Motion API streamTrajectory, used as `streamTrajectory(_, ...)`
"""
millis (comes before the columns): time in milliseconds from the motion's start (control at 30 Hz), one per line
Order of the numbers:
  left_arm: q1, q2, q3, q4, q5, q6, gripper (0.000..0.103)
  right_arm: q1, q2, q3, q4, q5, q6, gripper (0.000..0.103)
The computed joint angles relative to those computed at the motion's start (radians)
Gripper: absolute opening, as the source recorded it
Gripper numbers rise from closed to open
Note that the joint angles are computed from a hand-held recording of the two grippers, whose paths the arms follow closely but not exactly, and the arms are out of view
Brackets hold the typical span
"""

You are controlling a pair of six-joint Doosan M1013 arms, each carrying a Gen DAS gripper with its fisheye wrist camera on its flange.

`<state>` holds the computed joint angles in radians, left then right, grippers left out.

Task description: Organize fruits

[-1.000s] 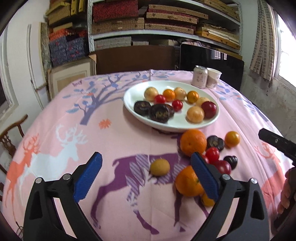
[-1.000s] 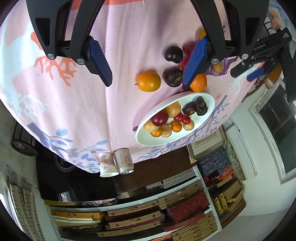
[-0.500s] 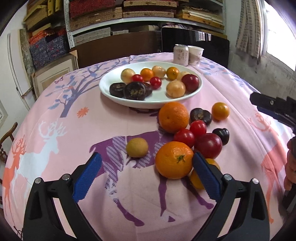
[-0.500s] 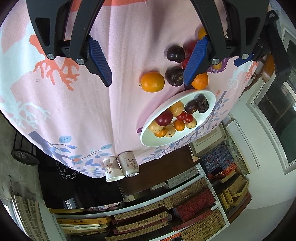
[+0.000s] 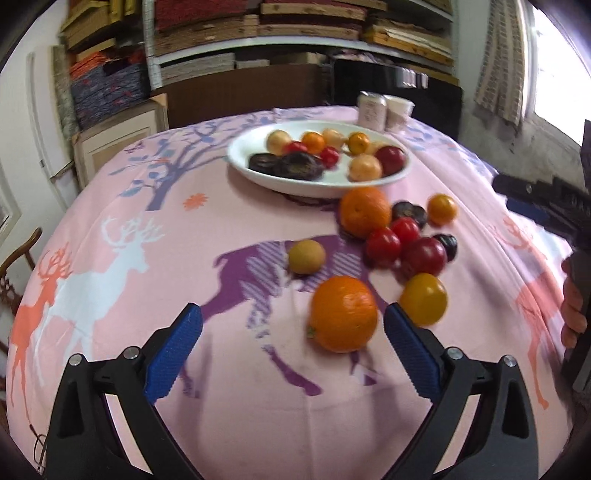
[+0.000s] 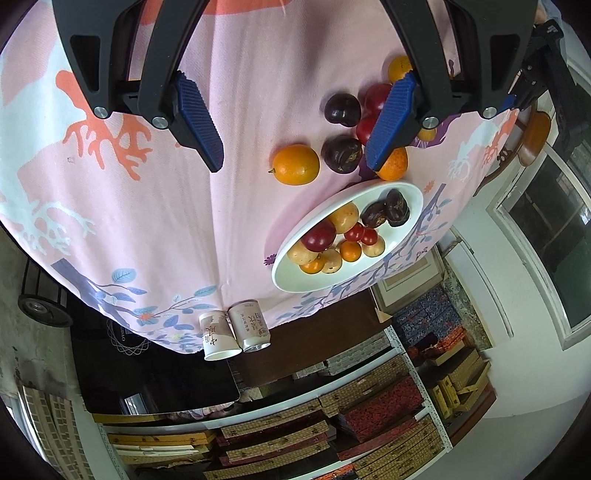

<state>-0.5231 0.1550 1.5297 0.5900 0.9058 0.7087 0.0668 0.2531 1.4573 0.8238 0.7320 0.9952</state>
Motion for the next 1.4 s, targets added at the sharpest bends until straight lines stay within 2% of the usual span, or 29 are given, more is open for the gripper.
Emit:
streamTrajectory(67, -0.001, 0.011, -0.011, -0.025, 0.004, 0.041, 0.096, 0.0, 0.0, 0.0, -0.002, 0.0, 0.006, 0.08)
streamTrajectory(100, 0.001, 0.013, -0.013, -0.038, 0.001, 0.053, 0.087, 0.0, 0.0, 0.0, -0.004, 0.001, 0.009, 0.08)
streamTrajectory(133, 0.005, 0.015, -0.015, -0.067, -0.005, 0.073, 0.07, 0.0, 0.0, 0.0, -0.006, 0.001, 0.01, 0.08)
streamTrajectory(200, 0.024, 0.016, -0.017, -0.158, -0.034, 0.127, 0.058, 0.002, 0.001, -0.001, -0.012, 0.0, 0.012, 0.08)
streamTrajectory(233, 0.031, 0.019, -0.019, -0.191, -0.046, 0.143, 0.057, 0.003, 0.001, -0.001, -0.016, 0.001, 0.013, 0.08)
streamTrajectory(400, 0.033, 0.037, -0.039, -0.188, -0.049, 0.149, 0.057, 0.006, 0.002, -0.003, -0.036, 0.003, 0.015, 0.08)
streamTrajectory(567, 0.05, 0.06, -0.063, -0.271, -0.048, 0.22, 0.056, 0.008, 0.004, -0.006, -0.046, 0.008, 0.015, 0.08)
streamTrajectory(733, 0.056, 0.062, -0.066, -0.304, -0.07, 0.249, 0.044, 0.014, 0.003, -0.006, -0.066, 0.016, 0.002, 0.08)
streamTrajectory(867, 0.044, 0.046, -0.05, -0.215, -0.053, 0.155, 0.043, 0.016, 0.004, -0.008, -0.067, 0.025, -0.002, 0.08)
streamTrajectory(933, 0.036, 0.027, -0.031, -0.136, -0.032, 0.065, 0.043, 0.015, 0.003, -0.006, -0.05, 0.038, -0.027, 0.08)
streamTrajectory(1000, 0.027, 0.015, -0.017, -0.055, 0.0, -0.024, 0.043, 0.013, -0.002, 0.0, -0.004, 0.075, -0.087, 0.08)
streamTrajectory(1067, 0.041, 0.005, -0.008, -0.054, 0.011, -0.078, 0.043, 0.016, -0.012, 0.011, 0.035, 0.128, -0.164, 0.08)
streamTrajectory(1167, 0.052, 0.017, -0.02, -0.075, 0.051, -0.081, 0.043, 0.049, -0.043, 0.046, 0.012, 0.159, -0.297, 0.072)
streamTrajectory(1233, 0.055, 0.02, -0.024, -0.09, 0.051, -0.065, 0.043, 0.071, -0.054, 0.053, -0.01, 0.188, -0.353, 0.051)
streamTrajectory(1267, 0.055, 0.021, -0.026, -0.089, 0.053, -0.062, 0.043, 0.076, -0.051, 0.048, -0.01, 0.211, -0.36, 0.047)
streamTrajectory(1400, 0.057, 0.02, -0.024, -0.099, 0.05, -0.059, 0.043, 0.098, -0.026, 0.014, -0.081, 0.272, -0.271, 0.042)
